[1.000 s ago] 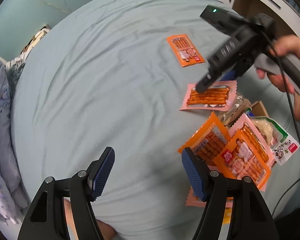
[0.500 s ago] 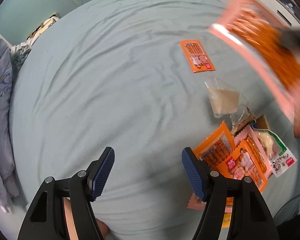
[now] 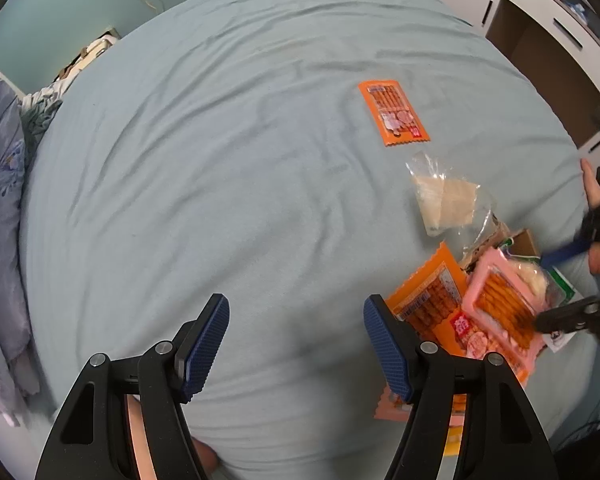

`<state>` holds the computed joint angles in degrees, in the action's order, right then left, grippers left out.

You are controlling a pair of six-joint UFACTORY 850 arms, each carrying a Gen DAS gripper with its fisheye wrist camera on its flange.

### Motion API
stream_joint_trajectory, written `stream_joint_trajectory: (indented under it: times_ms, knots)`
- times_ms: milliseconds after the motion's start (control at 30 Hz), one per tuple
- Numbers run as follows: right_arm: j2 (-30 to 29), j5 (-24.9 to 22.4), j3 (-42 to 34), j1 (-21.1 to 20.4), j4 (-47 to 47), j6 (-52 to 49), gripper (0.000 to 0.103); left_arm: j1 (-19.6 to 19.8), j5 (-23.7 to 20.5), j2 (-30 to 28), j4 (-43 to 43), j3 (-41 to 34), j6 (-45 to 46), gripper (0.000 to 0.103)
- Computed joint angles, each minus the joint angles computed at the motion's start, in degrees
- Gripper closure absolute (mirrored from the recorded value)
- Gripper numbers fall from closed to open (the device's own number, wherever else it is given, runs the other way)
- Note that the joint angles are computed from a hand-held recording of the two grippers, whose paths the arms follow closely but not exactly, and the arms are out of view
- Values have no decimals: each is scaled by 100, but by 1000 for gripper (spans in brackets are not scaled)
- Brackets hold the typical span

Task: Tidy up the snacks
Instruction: 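Move the open right gripper over the last orange packet on the bed, then grasp the last orange sausage packet with the right gripper and lift it, then lower the orange packet onto the box and open the right gripper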

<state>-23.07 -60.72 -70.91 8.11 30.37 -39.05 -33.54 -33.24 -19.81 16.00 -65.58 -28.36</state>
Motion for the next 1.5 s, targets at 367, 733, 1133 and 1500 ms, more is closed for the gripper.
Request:
stream_joint_trajectory:
  times_ms: [367,733,1133,1500]
  knots:
    - [-1186,1038,-1763,-171,-255,1943,29,57,33,16,-276,-24,28,33]
    - [-2586,1315,-3228,244,-1196,3810,17,157,109,17,-433,99,224,33]
    - [-1488,2091,-1837,864,-2745,3415,68,-51,153,206,-143,238,92,33]
    - [1391,1288,218,91,-812,1432,68,-673,323,693,516,356,-466,24]
